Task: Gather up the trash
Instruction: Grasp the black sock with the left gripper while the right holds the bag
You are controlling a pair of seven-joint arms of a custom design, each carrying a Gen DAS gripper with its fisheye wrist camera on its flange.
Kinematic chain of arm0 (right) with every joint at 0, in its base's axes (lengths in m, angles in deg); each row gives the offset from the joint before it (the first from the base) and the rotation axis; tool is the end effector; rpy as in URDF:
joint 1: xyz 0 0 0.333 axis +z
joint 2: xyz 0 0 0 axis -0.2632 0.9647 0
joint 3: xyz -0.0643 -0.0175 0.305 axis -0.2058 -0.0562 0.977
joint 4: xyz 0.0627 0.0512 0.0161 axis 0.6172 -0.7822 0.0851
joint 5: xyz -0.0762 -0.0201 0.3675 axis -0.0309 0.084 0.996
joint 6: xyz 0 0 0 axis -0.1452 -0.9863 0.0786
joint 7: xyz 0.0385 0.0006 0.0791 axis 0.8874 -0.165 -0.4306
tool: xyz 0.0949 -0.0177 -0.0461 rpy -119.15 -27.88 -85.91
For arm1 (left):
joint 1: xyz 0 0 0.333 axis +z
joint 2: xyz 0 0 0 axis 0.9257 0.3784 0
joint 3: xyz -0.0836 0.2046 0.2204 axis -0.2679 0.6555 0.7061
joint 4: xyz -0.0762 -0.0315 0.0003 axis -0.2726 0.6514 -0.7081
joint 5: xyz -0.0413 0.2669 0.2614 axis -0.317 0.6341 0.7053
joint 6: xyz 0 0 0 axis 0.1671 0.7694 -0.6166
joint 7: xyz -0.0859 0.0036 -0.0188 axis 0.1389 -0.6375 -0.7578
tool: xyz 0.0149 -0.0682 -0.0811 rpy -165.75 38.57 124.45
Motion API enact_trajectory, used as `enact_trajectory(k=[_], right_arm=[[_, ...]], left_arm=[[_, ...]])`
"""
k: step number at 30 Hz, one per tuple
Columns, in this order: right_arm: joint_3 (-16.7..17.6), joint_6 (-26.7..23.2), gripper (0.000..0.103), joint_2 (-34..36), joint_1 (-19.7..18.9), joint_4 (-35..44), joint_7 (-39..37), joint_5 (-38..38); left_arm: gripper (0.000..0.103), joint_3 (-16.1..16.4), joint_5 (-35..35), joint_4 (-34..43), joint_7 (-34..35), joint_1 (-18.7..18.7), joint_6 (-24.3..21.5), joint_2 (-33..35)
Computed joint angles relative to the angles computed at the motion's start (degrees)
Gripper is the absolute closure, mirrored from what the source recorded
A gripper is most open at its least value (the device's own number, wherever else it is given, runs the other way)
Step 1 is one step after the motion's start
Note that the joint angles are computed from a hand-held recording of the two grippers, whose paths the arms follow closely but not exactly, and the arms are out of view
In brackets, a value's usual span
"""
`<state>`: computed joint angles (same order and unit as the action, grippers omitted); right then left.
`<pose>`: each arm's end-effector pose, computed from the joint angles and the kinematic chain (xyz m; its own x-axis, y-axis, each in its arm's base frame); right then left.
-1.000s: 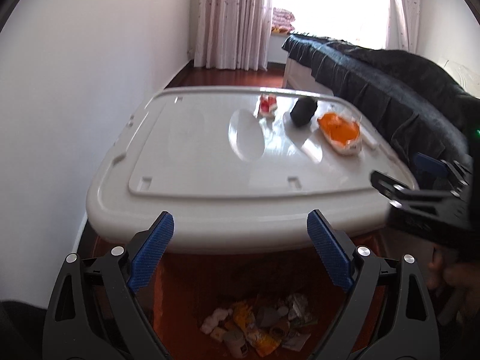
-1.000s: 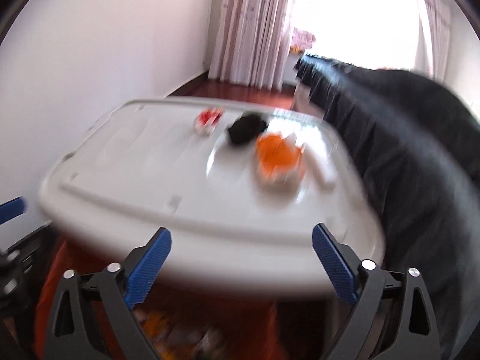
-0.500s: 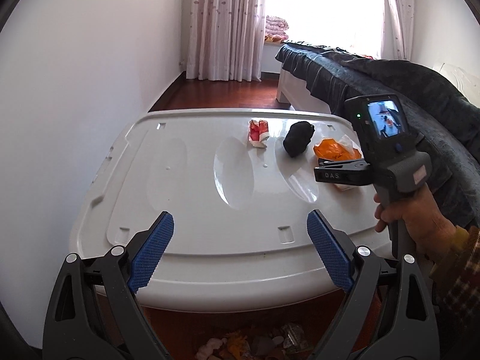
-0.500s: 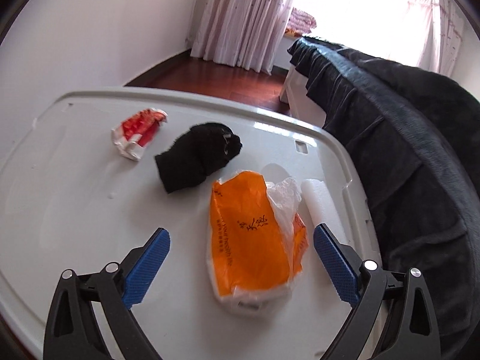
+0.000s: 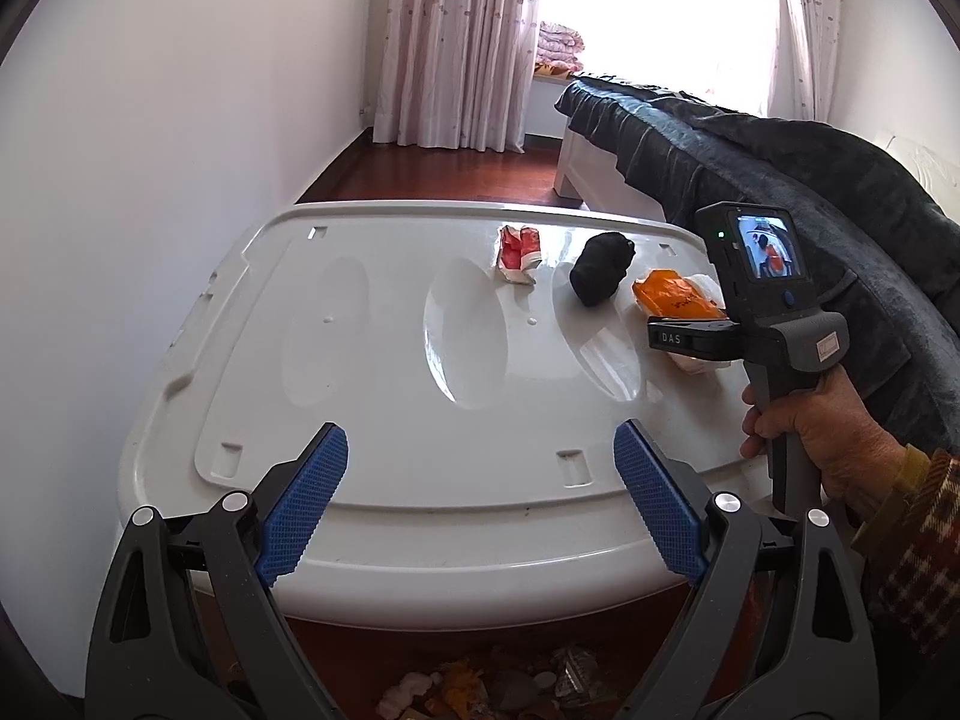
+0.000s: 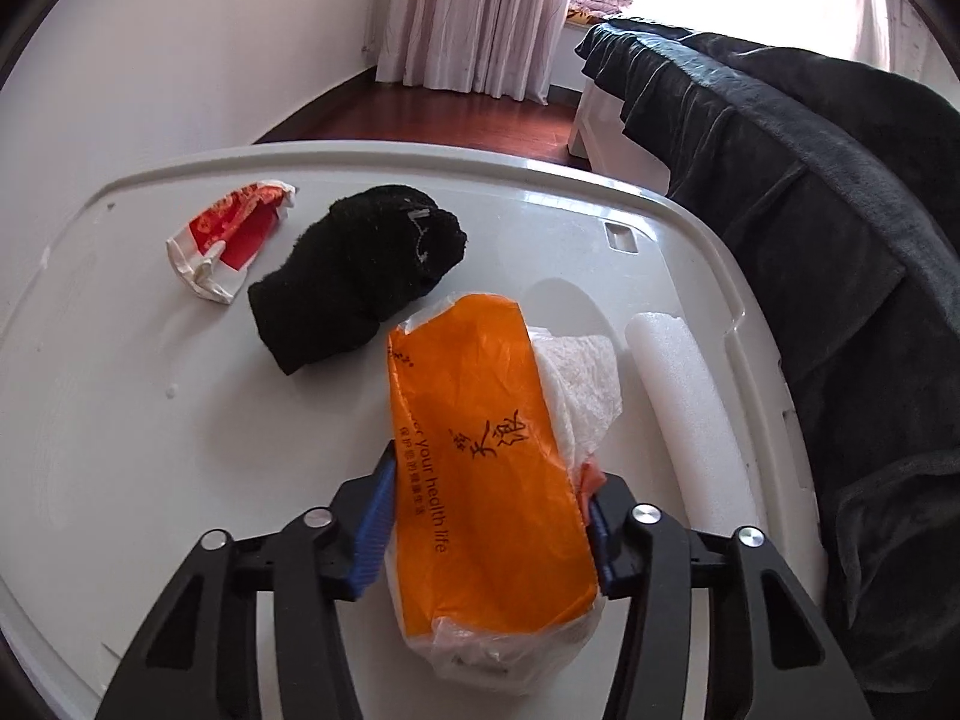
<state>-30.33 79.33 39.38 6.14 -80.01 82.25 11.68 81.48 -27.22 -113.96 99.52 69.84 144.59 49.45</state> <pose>0.6689 0.1877 0.3955 -0.3187 -0.9404 0.1183 -0.7972 0.1984 -0.5702 0.5868 -0.0326 0.4652 -0.4730 -0.8743 0.1091 -0.6383 0.2547 -0.7264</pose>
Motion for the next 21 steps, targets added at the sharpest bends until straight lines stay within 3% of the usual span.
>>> enact_trajectory(k=[7, 11, 16, 21], right_arm=[[-0.44, 3.95, 0.054, -7.45, 1.49, -7.77, 6.42, -6.74], [0.91, 3.75, 0.054, -13.82, 1.30, -12.78, 9.92, -12.26], [3.60, 2.56, 0.054, -22.02, -0.80, -18.36, 14.46, -18.93], [6.26, 3.69, 0.053, -29.26, -4.66, -24.33, 20.10, -23.02]], left_arm=[[0.015, -0.74, 0.86, 2.15, -0.93, -0.24, -0.57, 1.78], [0.015, -2.07, -0.89, 5.83, 0.72, 0.01, -3.58, 4.03], [0.015, -4.03, 1.88, 15.11, -0.76, -0.40, -9.08, 10.37], [0.015, -6.76, 8.24, 26.14, -5.77, -2.12, -10.45, 19.28]])
